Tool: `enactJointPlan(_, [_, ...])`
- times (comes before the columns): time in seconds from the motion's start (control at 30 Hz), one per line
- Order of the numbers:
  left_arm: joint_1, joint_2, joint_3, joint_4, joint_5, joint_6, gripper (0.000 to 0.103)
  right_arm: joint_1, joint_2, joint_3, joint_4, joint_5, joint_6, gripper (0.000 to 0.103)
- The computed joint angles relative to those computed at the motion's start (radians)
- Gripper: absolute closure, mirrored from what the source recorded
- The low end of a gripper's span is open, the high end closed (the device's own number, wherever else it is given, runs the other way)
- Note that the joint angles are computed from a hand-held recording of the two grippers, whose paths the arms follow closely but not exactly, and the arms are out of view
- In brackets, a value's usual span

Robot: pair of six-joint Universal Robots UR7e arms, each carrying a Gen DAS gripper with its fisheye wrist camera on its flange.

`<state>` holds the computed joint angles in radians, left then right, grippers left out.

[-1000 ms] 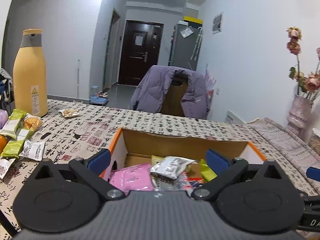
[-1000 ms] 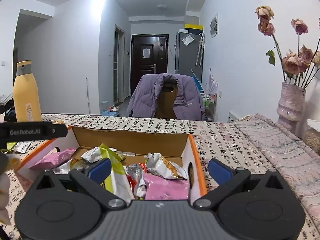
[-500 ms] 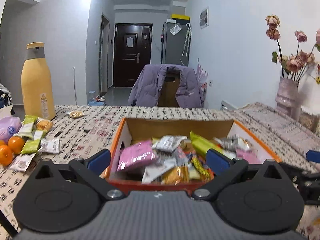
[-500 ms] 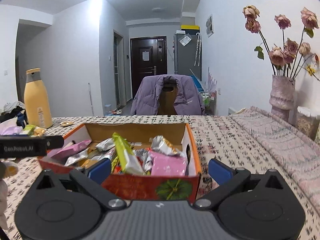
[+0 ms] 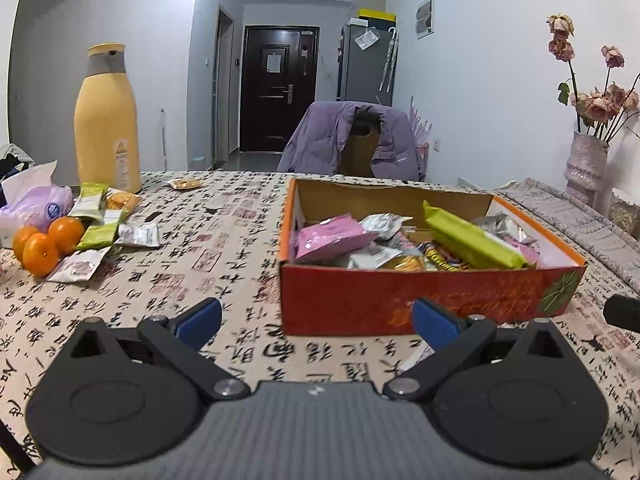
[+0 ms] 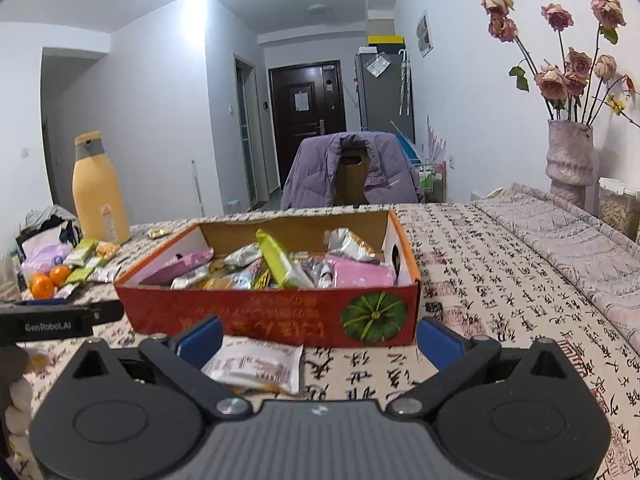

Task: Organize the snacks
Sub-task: 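Withdraw both grippers from the box back toward the snack heap, then lower the right gripper and grasp a white barcode packet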

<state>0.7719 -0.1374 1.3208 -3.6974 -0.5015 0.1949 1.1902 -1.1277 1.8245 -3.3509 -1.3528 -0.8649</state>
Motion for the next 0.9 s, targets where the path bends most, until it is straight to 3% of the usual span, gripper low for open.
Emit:
enactJointPlan(0.27, [0.017, 0.005, 0.014, -0.075, -0.004, 0.042, 0.0, 0.01, 0.018, 0.009, -0.005, -0.043, -0.032, 0.0])
enactJointPlan(0.53, [0.018, 0.049, -0.032, -0.182, -0.022, 0.184, 0.0, 0.031, 0.048, -0.007, -0.021, -0.102, -0.044, 0.0])
enactJointPlan(0.9, [0.029, 0.032, -0.005, -0.145, -0.039, 0.117, 0.0, 0.089, 0.118, -0.075, 0.034, -0.2, -0.105, 0.0])
